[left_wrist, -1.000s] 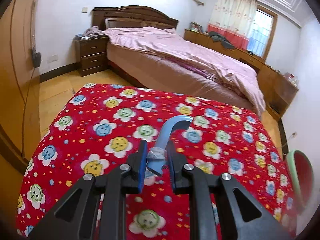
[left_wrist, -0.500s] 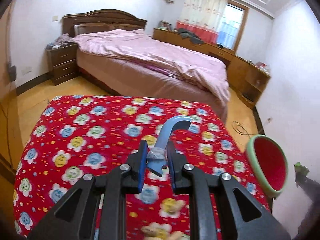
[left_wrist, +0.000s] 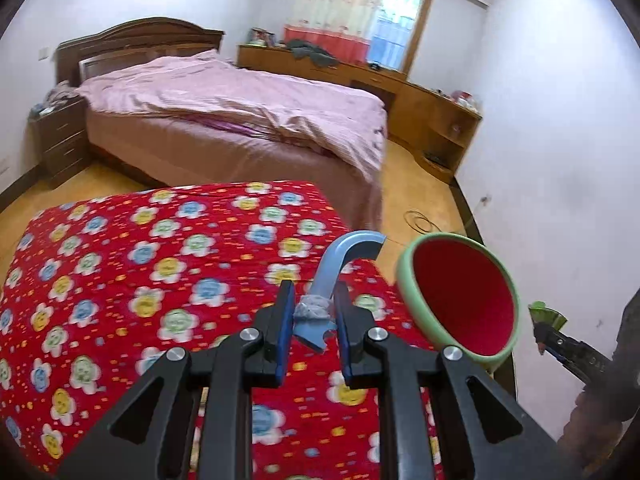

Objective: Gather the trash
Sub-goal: 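Carry the blue clip and green packet over the red bucket and open both tools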

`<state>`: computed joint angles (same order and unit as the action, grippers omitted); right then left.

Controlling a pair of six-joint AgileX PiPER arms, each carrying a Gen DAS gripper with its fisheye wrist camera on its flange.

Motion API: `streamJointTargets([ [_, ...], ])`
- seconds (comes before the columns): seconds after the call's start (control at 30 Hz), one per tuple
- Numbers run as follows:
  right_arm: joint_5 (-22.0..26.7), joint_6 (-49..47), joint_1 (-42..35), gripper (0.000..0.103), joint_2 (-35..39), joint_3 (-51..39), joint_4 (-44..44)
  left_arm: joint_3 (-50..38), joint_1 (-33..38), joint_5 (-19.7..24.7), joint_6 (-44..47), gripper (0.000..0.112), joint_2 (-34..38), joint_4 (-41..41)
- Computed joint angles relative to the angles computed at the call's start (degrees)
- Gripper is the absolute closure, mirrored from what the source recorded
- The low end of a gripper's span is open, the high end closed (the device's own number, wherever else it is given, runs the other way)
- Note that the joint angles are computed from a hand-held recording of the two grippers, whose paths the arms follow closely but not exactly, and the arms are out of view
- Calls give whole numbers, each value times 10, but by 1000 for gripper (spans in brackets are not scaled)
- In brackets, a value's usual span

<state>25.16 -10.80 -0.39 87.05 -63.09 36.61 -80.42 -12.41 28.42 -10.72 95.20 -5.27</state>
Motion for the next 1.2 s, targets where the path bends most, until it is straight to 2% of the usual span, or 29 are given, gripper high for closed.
streamJointTargets([
  [0.2, -4, -60, -38, 60, 10, 11, 51, -69, -55, 22, -7, 93, 54, 9],
  [0.53, 6, -150, -80, 60, 41, 4, 136, -244, -120, 97, -19, 93, 194, 37],
  [0.8, 19, -185, -95, 60, 72, -14, 166, -378, -139, 159, -10, 93, 299, 37],
  [1.07, 32, -203, -104, 59, 103, -34, 180, -421, -139, 185, 4, 93, 336, 14],
  [1.2, 38, -202, -100, 59, 115, -46, 173, -417, -140, 182, -13, 79, 334, 28],
])
